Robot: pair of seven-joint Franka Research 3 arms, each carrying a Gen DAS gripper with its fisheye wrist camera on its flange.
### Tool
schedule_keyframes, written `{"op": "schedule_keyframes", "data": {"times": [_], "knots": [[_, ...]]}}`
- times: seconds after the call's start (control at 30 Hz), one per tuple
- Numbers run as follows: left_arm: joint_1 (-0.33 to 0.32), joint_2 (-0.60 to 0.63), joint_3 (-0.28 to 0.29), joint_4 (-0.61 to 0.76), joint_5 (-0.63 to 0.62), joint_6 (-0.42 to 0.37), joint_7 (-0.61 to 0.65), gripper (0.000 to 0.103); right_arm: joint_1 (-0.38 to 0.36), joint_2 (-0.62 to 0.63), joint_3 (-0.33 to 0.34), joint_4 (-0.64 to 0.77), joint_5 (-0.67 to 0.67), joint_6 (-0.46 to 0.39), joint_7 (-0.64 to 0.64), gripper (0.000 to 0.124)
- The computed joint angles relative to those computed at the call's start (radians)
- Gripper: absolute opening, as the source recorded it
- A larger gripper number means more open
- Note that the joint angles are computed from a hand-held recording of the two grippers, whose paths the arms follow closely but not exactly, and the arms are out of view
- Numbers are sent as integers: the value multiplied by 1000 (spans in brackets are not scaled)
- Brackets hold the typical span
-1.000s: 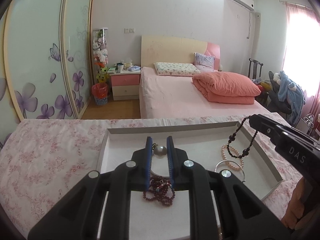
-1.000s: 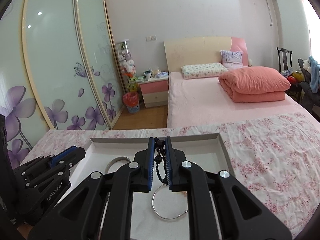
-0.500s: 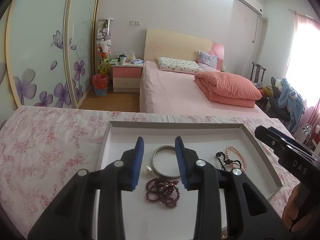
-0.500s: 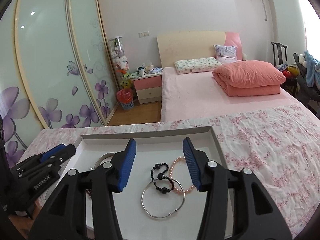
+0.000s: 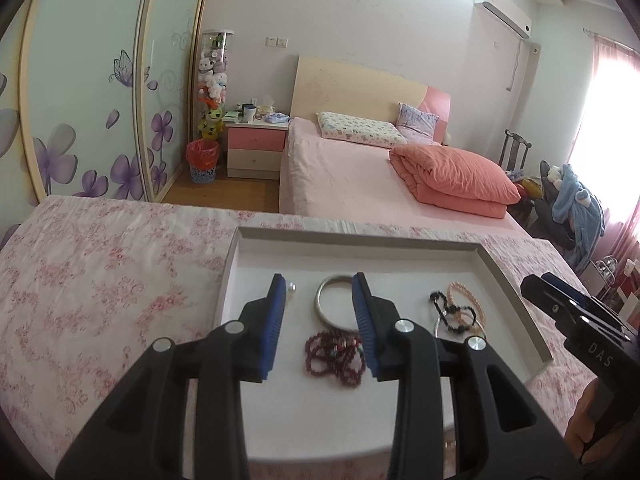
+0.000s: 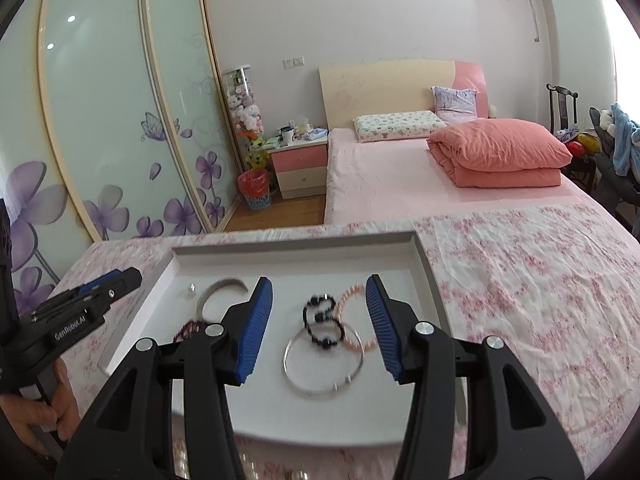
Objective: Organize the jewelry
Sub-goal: 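Open the left gripper to drop the pearl into the tray while the right releases the black bracelet, then grasp the grey pearl with the right gripper while the left moves to the pink bead bracelet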
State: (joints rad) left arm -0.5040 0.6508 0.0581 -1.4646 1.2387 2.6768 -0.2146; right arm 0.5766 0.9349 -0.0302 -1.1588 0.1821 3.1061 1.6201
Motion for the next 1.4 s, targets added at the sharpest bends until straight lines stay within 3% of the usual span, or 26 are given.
{"op": "schedule_keyframes", "data": {"times": [0.27, 0.47, 0.77, 0.97, 1.0, 1.27, 1.4], "knots": [[-18, -112, -33, -179, 94, 8, -56, 35, -51, -150, 85, -274, 9, 20, -105, 47], [7, -170, -89, -291, 143, 28, -87, 39, -88, -204, 145, -380, 28, -17, -181, 44], [17, -186, -127, -345, 210, 22, -145, 40, -5, -174, 62, -344, -5, -112, -156, 36], [25, -177, -140, -340, 216, 20, -135, 43, 37, -150, 3, -302, -60, -164, -84, 21], [26, -172, -143, -336, 210, 23, -124, 43, 45, -150, -9, -302, -71, -163, -70, 17], [25, -137, -141, -308, 145, 78, -2, 43, 71, -154, -85, -317, -117, -159, 69, 17], [18, -116, -136, -289, 94, 111, 82, 43, 47, -161, -70, -329, -125, -150, 102, 17]]}}
